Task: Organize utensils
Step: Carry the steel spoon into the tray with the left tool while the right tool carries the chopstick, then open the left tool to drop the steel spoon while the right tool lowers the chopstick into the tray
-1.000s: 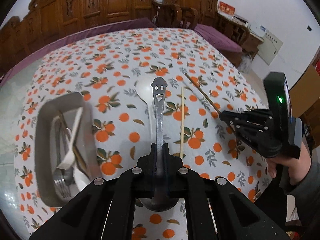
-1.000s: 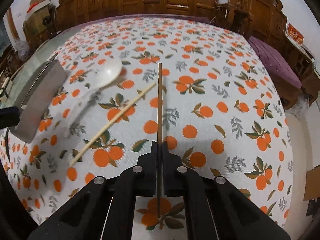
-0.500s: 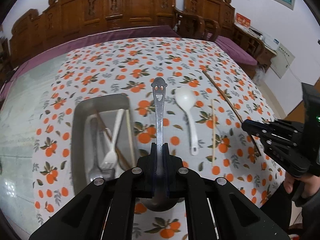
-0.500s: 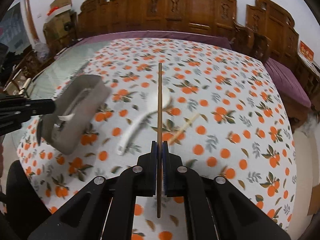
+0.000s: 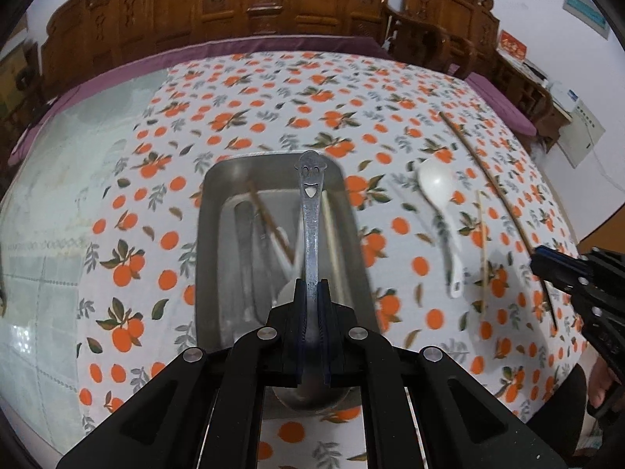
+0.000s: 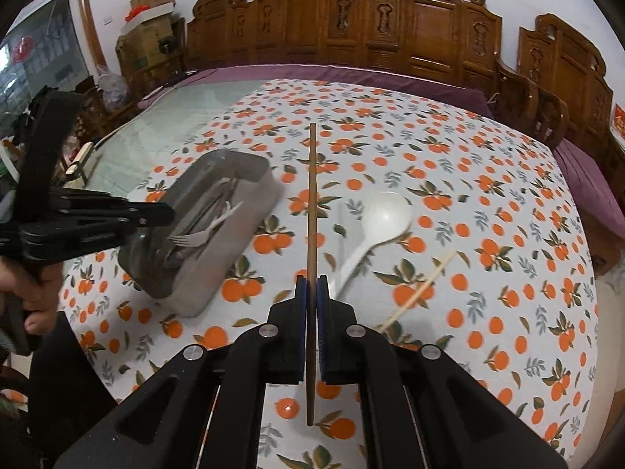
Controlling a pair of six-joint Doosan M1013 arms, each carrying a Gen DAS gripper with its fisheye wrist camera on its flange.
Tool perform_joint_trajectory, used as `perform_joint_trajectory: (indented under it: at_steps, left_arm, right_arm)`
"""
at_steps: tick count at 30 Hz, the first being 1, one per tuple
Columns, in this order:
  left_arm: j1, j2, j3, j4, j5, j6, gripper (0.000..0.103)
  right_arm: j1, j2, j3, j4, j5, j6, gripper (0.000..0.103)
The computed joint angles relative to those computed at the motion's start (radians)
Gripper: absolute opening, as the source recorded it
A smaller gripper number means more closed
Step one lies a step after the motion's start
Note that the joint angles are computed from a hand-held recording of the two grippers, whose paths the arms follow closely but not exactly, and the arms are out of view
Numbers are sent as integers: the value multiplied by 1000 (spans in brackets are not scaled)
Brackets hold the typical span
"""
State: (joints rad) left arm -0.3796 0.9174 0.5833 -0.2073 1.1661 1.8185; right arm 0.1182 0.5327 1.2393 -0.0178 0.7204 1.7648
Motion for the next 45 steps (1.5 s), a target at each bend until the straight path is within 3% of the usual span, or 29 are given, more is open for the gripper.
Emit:
perform_joint_trajectory:
  at_steps: [21, 36, 40, 42, 45]
  left_arm:
    - [16, 121, -164, 31, 135, -62, 5]
    - [40, 17, -21, -2, 11, -36, 6]
    - [53, -22, 33, -6, -44, -25, 24]
    - [60, -34, 49, -12, -60, -21, 24]
    - [71, -56, 80, -18, -91, -23, 37]
  right_arm:
    - [25, 46, -71, 70, 50, -64, 6]
    - [47, 79, -127, 113, 67, -83, 6]
    - [52, 100, -159, 148, 82, -86, 6]
    - [56, 112, -175, 150, 90, -82, 6]
    - [60, 132, -204, 168, 107, -77, 6]
